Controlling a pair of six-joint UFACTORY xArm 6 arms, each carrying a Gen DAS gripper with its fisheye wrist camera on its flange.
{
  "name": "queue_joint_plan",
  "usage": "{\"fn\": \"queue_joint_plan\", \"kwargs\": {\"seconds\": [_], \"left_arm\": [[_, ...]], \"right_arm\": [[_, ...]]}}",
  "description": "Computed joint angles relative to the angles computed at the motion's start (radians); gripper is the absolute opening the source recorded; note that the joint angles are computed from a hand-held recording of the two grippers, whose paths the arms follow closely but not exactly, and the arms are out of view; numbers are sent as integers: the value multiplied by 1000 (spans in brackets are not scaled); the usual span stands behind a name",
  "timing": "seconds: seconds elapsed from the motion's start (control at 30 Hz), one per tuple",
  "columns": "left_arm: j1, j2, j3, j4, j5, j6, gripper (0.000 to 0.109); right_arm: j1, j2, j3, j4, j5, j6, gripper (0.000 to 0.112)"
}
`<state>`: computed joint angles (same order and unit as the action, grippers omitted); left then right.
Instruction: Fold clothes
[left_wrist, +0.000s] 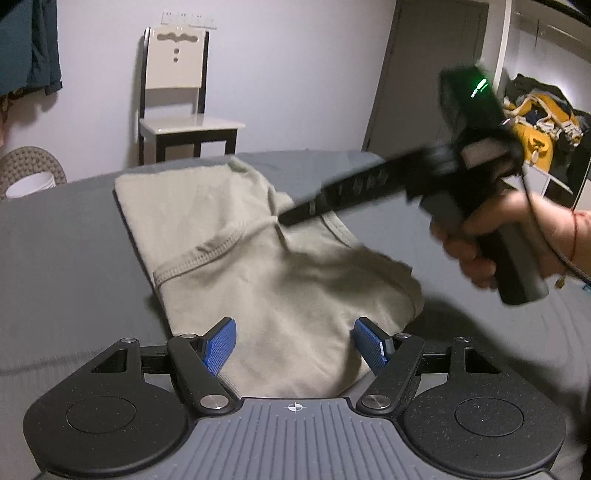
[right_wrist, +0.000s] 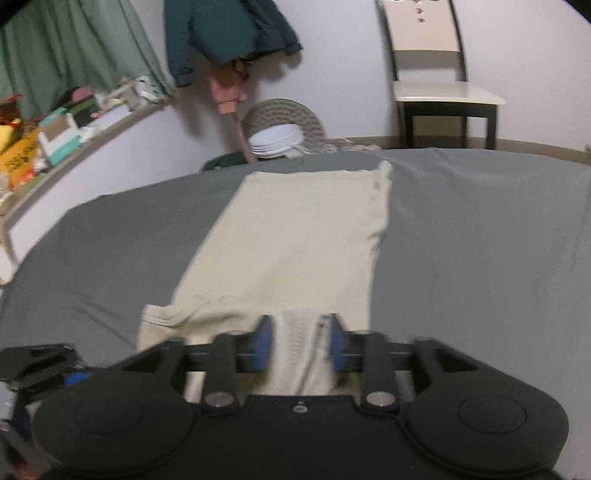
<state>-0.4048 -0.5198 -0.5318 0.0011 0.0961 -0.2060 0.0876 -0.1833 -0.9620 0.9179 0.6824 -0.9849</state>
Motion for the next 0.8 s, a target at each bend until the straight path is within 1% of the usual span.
{"fn": "queue_joint_plan", "kwargs": {"seconds": [0.03, 0.07, 0.1, 0.13, 0.17, 0.2, 0.23, 0.3, 0.4, 0.43, 0.5, 0.57, 0.67, 0.7, 0.73, 0.8], "left_arm": [[-2, -6, 3, -5, 4, 0, 72], [-2, -2, 0, -11, 2, 6, 72], [-2, 4, -3, -18, 0, 12, 72], [-3, -1, 1, -16, -2, 13, 72], [-5, -7, 7, -12, -4, 12, 72], [-7, -13, 13, -7, -6, 11, 72], [-8, -16, 20, 6, -11, 4, 72], [-11, -10, 22, -14, -25, 29, 72], [-17, -14, 32, -64, -46, 86, 72], [-20, -15, 34, -86, -51, 109, 72], [-31, -19, 36, -155, -55, 179, 72], [-42, -19, 32, -214, -51, 245, 72], [-43, -20, 29, -213, -46, 262, 72], [-45, -15, 23, -241, -44, 286, 72], [-45, -11, 20, -252, -47, 295, 72], [-45, -4, 16, -269, -55, 310, 72]], "right_arm": [[10, -17, 12, 22, -29, -40, 52], [26, -37, 27, 57, -73, -109, 56], [36, -51, 31, 93, -91, -195, 57], [39, -55, 25, 102, -78, -257, 57], [36, -48, -2, 69, -23, -306, 57], [34, -34, -36, 8, 37, -330, 57], [47, -24, -59, -71, 64, -365, 57], [89, -12, -74, -246, 43, -466, 57], [107, 63, -178, -446, 144, -461, 53], [111, 97, -229, -492, 201, -436, 51], [125, 158, -313, -549, 274, -404, 51], [132, 216, -391, -565, 337, -366, 51], [131, 318, -528, -556, 461, -291, 50], [130, 348, -571, -561, 512, -260, 46], [127, 367, -594, -565, 555, -237, 35], [125, 353, -567, -556, 547, -271, 32]]}}
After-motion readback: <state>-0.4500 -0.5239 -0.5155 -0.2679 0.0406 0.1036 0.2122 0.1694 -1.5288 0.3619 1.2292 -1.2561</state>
